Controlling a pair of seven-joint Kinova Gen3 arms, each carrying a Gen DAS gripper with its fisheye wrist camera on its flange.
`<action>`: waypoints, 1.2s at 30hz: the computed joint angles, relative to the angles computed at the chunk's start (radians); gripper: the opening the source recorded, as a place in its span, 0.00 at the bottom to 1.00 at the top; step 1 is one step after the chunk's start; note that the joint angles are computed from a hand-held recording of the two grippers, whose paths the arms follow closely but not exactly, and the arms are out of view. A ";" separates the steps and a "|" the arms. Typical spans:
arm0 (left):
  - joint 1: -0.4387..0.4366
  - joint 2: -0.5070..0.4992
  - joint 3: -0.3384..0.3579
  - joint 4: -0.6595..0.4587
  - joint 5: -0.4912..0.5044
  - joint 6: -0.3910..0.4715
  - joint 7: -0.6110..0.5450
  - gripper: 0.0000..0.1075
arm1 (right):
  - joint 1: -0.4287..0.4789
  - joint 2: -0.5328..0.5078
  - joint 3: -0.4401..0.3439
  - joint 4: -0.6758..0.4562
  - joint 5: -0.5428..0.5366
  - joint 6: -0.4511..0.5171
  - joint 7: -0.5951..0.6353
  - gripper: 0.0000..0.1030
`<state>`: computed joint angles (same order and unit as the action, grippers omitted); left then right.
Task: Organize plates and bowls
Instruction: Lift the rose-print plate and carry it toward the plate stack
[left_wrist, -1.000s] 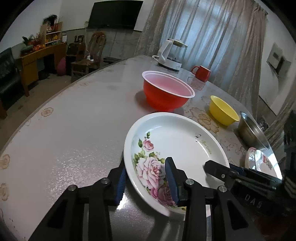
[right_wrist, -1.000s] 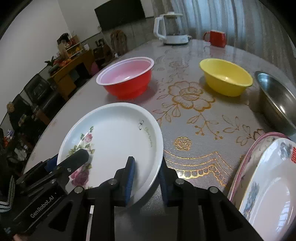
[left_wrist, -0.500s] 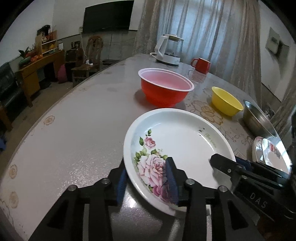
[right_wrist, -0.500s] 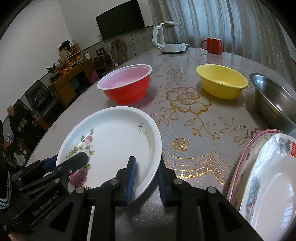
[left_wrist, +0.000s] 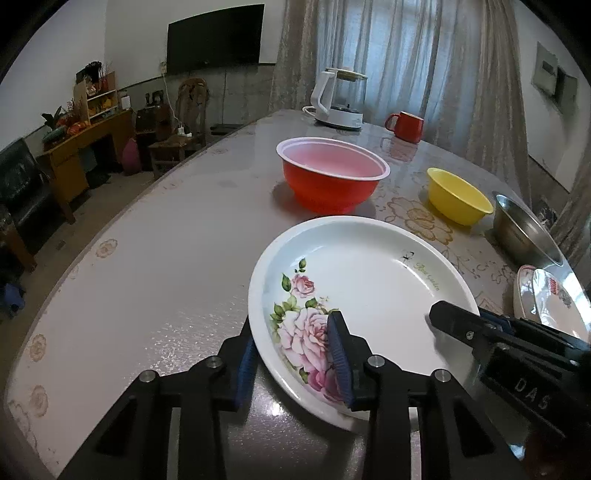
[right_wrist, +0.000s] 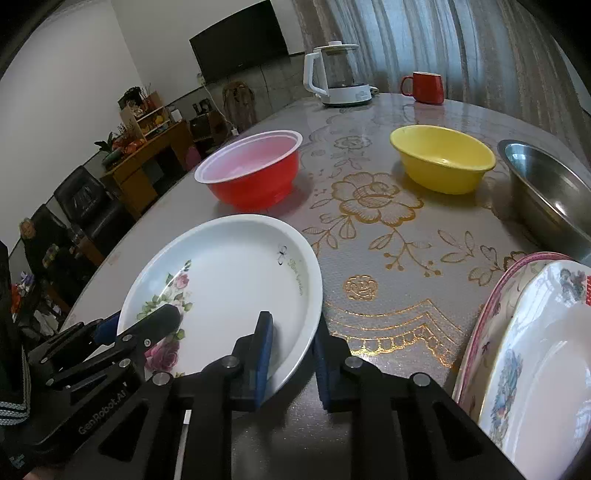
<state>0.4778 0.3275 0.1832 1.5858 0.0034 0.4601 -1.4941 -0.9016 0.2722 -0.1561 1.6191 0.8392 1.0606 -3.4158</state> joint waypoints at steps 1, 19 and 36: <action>-0.025 -0.002 0.022 0.006 0.027 -0.007 -0.024 0.34 | -0.006 -0.006 0.001 0.010 0.013 -0.004 -0.017 0.20; -0.104 -0.041 0.083 0.096 0.183 -0.098 -0.163 0.33 | -0.031 -0.043 -0.036 0.052 0.083 0.020 -0.135 0.20; -0.160 -0.075 0.152 0.166 0.312 -0.188 -0.275 0.33 | -0.020 -0.107 -0.091 0.098 0.114 0.022 -0.197 0.20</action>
